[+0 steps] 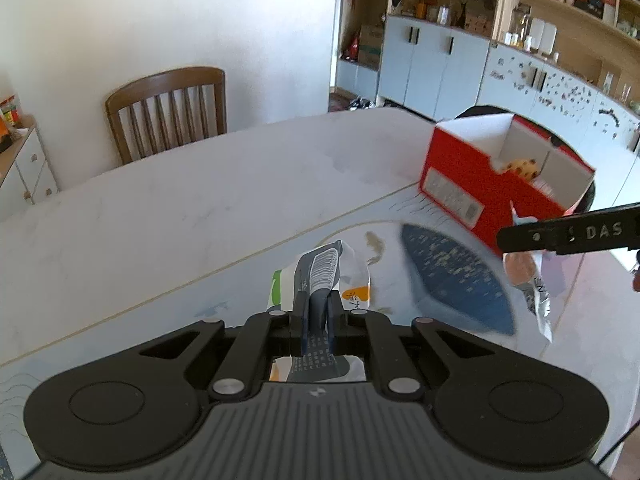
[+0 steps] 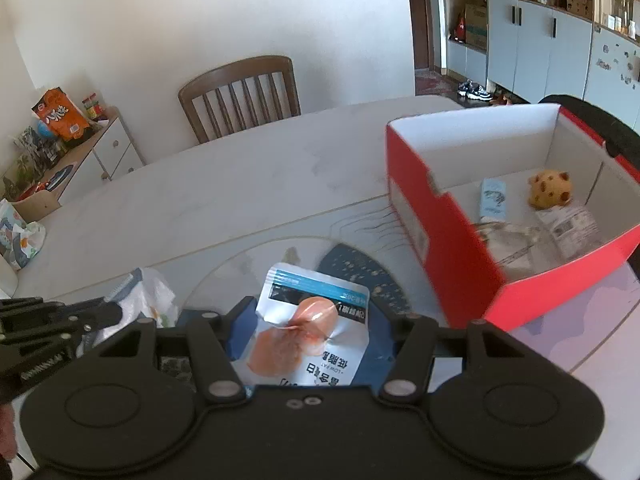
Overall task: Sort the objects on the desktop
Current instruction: 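Carry the white snack bag and bread bag with both tools over the shoebox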
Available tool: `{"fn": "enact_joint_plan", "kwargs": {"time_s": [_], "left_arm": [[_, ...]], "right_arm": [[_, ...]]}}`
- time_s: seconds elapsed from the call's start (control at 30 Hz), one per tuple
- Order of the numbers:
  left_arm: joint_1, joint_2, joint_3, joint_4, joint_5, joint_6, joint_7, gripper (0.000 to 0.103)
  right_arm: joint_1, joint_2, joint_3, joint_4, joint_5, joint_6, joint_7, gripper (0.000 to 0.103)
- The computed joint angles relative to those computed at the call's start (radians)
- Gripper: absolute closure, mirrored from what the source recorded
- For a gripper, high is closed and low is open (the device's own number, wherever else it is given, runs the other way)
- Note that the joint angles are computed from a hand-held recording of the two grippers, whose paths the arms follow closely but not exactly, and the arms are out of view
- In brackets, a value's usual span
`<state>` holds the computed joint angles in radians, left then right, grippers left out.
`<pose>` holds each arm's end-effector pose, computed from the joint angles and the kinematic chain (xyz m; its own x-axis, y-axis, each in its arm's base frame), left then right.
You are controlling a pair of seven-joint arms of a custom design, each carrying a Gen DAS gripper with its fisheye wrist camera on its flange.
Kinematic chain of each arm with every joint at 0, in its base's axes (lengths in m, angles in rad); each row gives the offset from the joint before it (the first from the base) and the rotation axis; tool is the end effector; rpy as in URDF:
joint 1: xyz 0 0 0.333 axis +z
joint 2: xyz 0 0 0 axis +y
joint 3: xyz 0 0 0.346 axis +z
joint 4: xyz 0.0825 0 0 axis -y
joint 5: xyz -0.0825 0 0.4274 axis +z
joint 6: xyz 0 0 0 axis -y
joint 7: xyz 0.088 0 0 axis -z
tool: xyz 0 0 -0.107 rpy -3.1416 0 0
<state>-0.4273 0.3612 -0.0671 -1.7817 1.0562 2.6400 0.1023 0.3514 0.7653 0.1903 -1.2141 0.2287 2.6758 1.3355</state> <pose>0.6297 -0.3594 0.4035 0.1368 -0.9895 0.0469 -0.6726 -0.1275 -0.7290 0.7666 0.3887 0.4111 0.5390 -0.8213 -0.1867 -0.6903 -0.3038 -0.6567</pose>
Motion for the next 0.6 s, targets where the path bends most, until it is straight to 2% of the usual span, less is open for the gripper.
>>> {"fn": "enact_joint_plan", "kwargs": {"time_s": [0.27, 0.6], "left_arm": [[-0.026, 0.032, -0.007, 0.091, -0.019, 0.016, 0.019, 0.096], [-0.1, 0.19, 0.017, 0.355, -0.123, -0.013, 0.168, 0.096]], "right_arm": [[-0.054, -0.045, 0.016, -0.028, 0.02, -0.024, -0.096, 0.044], [-0.106, -0.046, -0.001, 0.017, 0.036, -0.087, -0.221, 0.044]]}}
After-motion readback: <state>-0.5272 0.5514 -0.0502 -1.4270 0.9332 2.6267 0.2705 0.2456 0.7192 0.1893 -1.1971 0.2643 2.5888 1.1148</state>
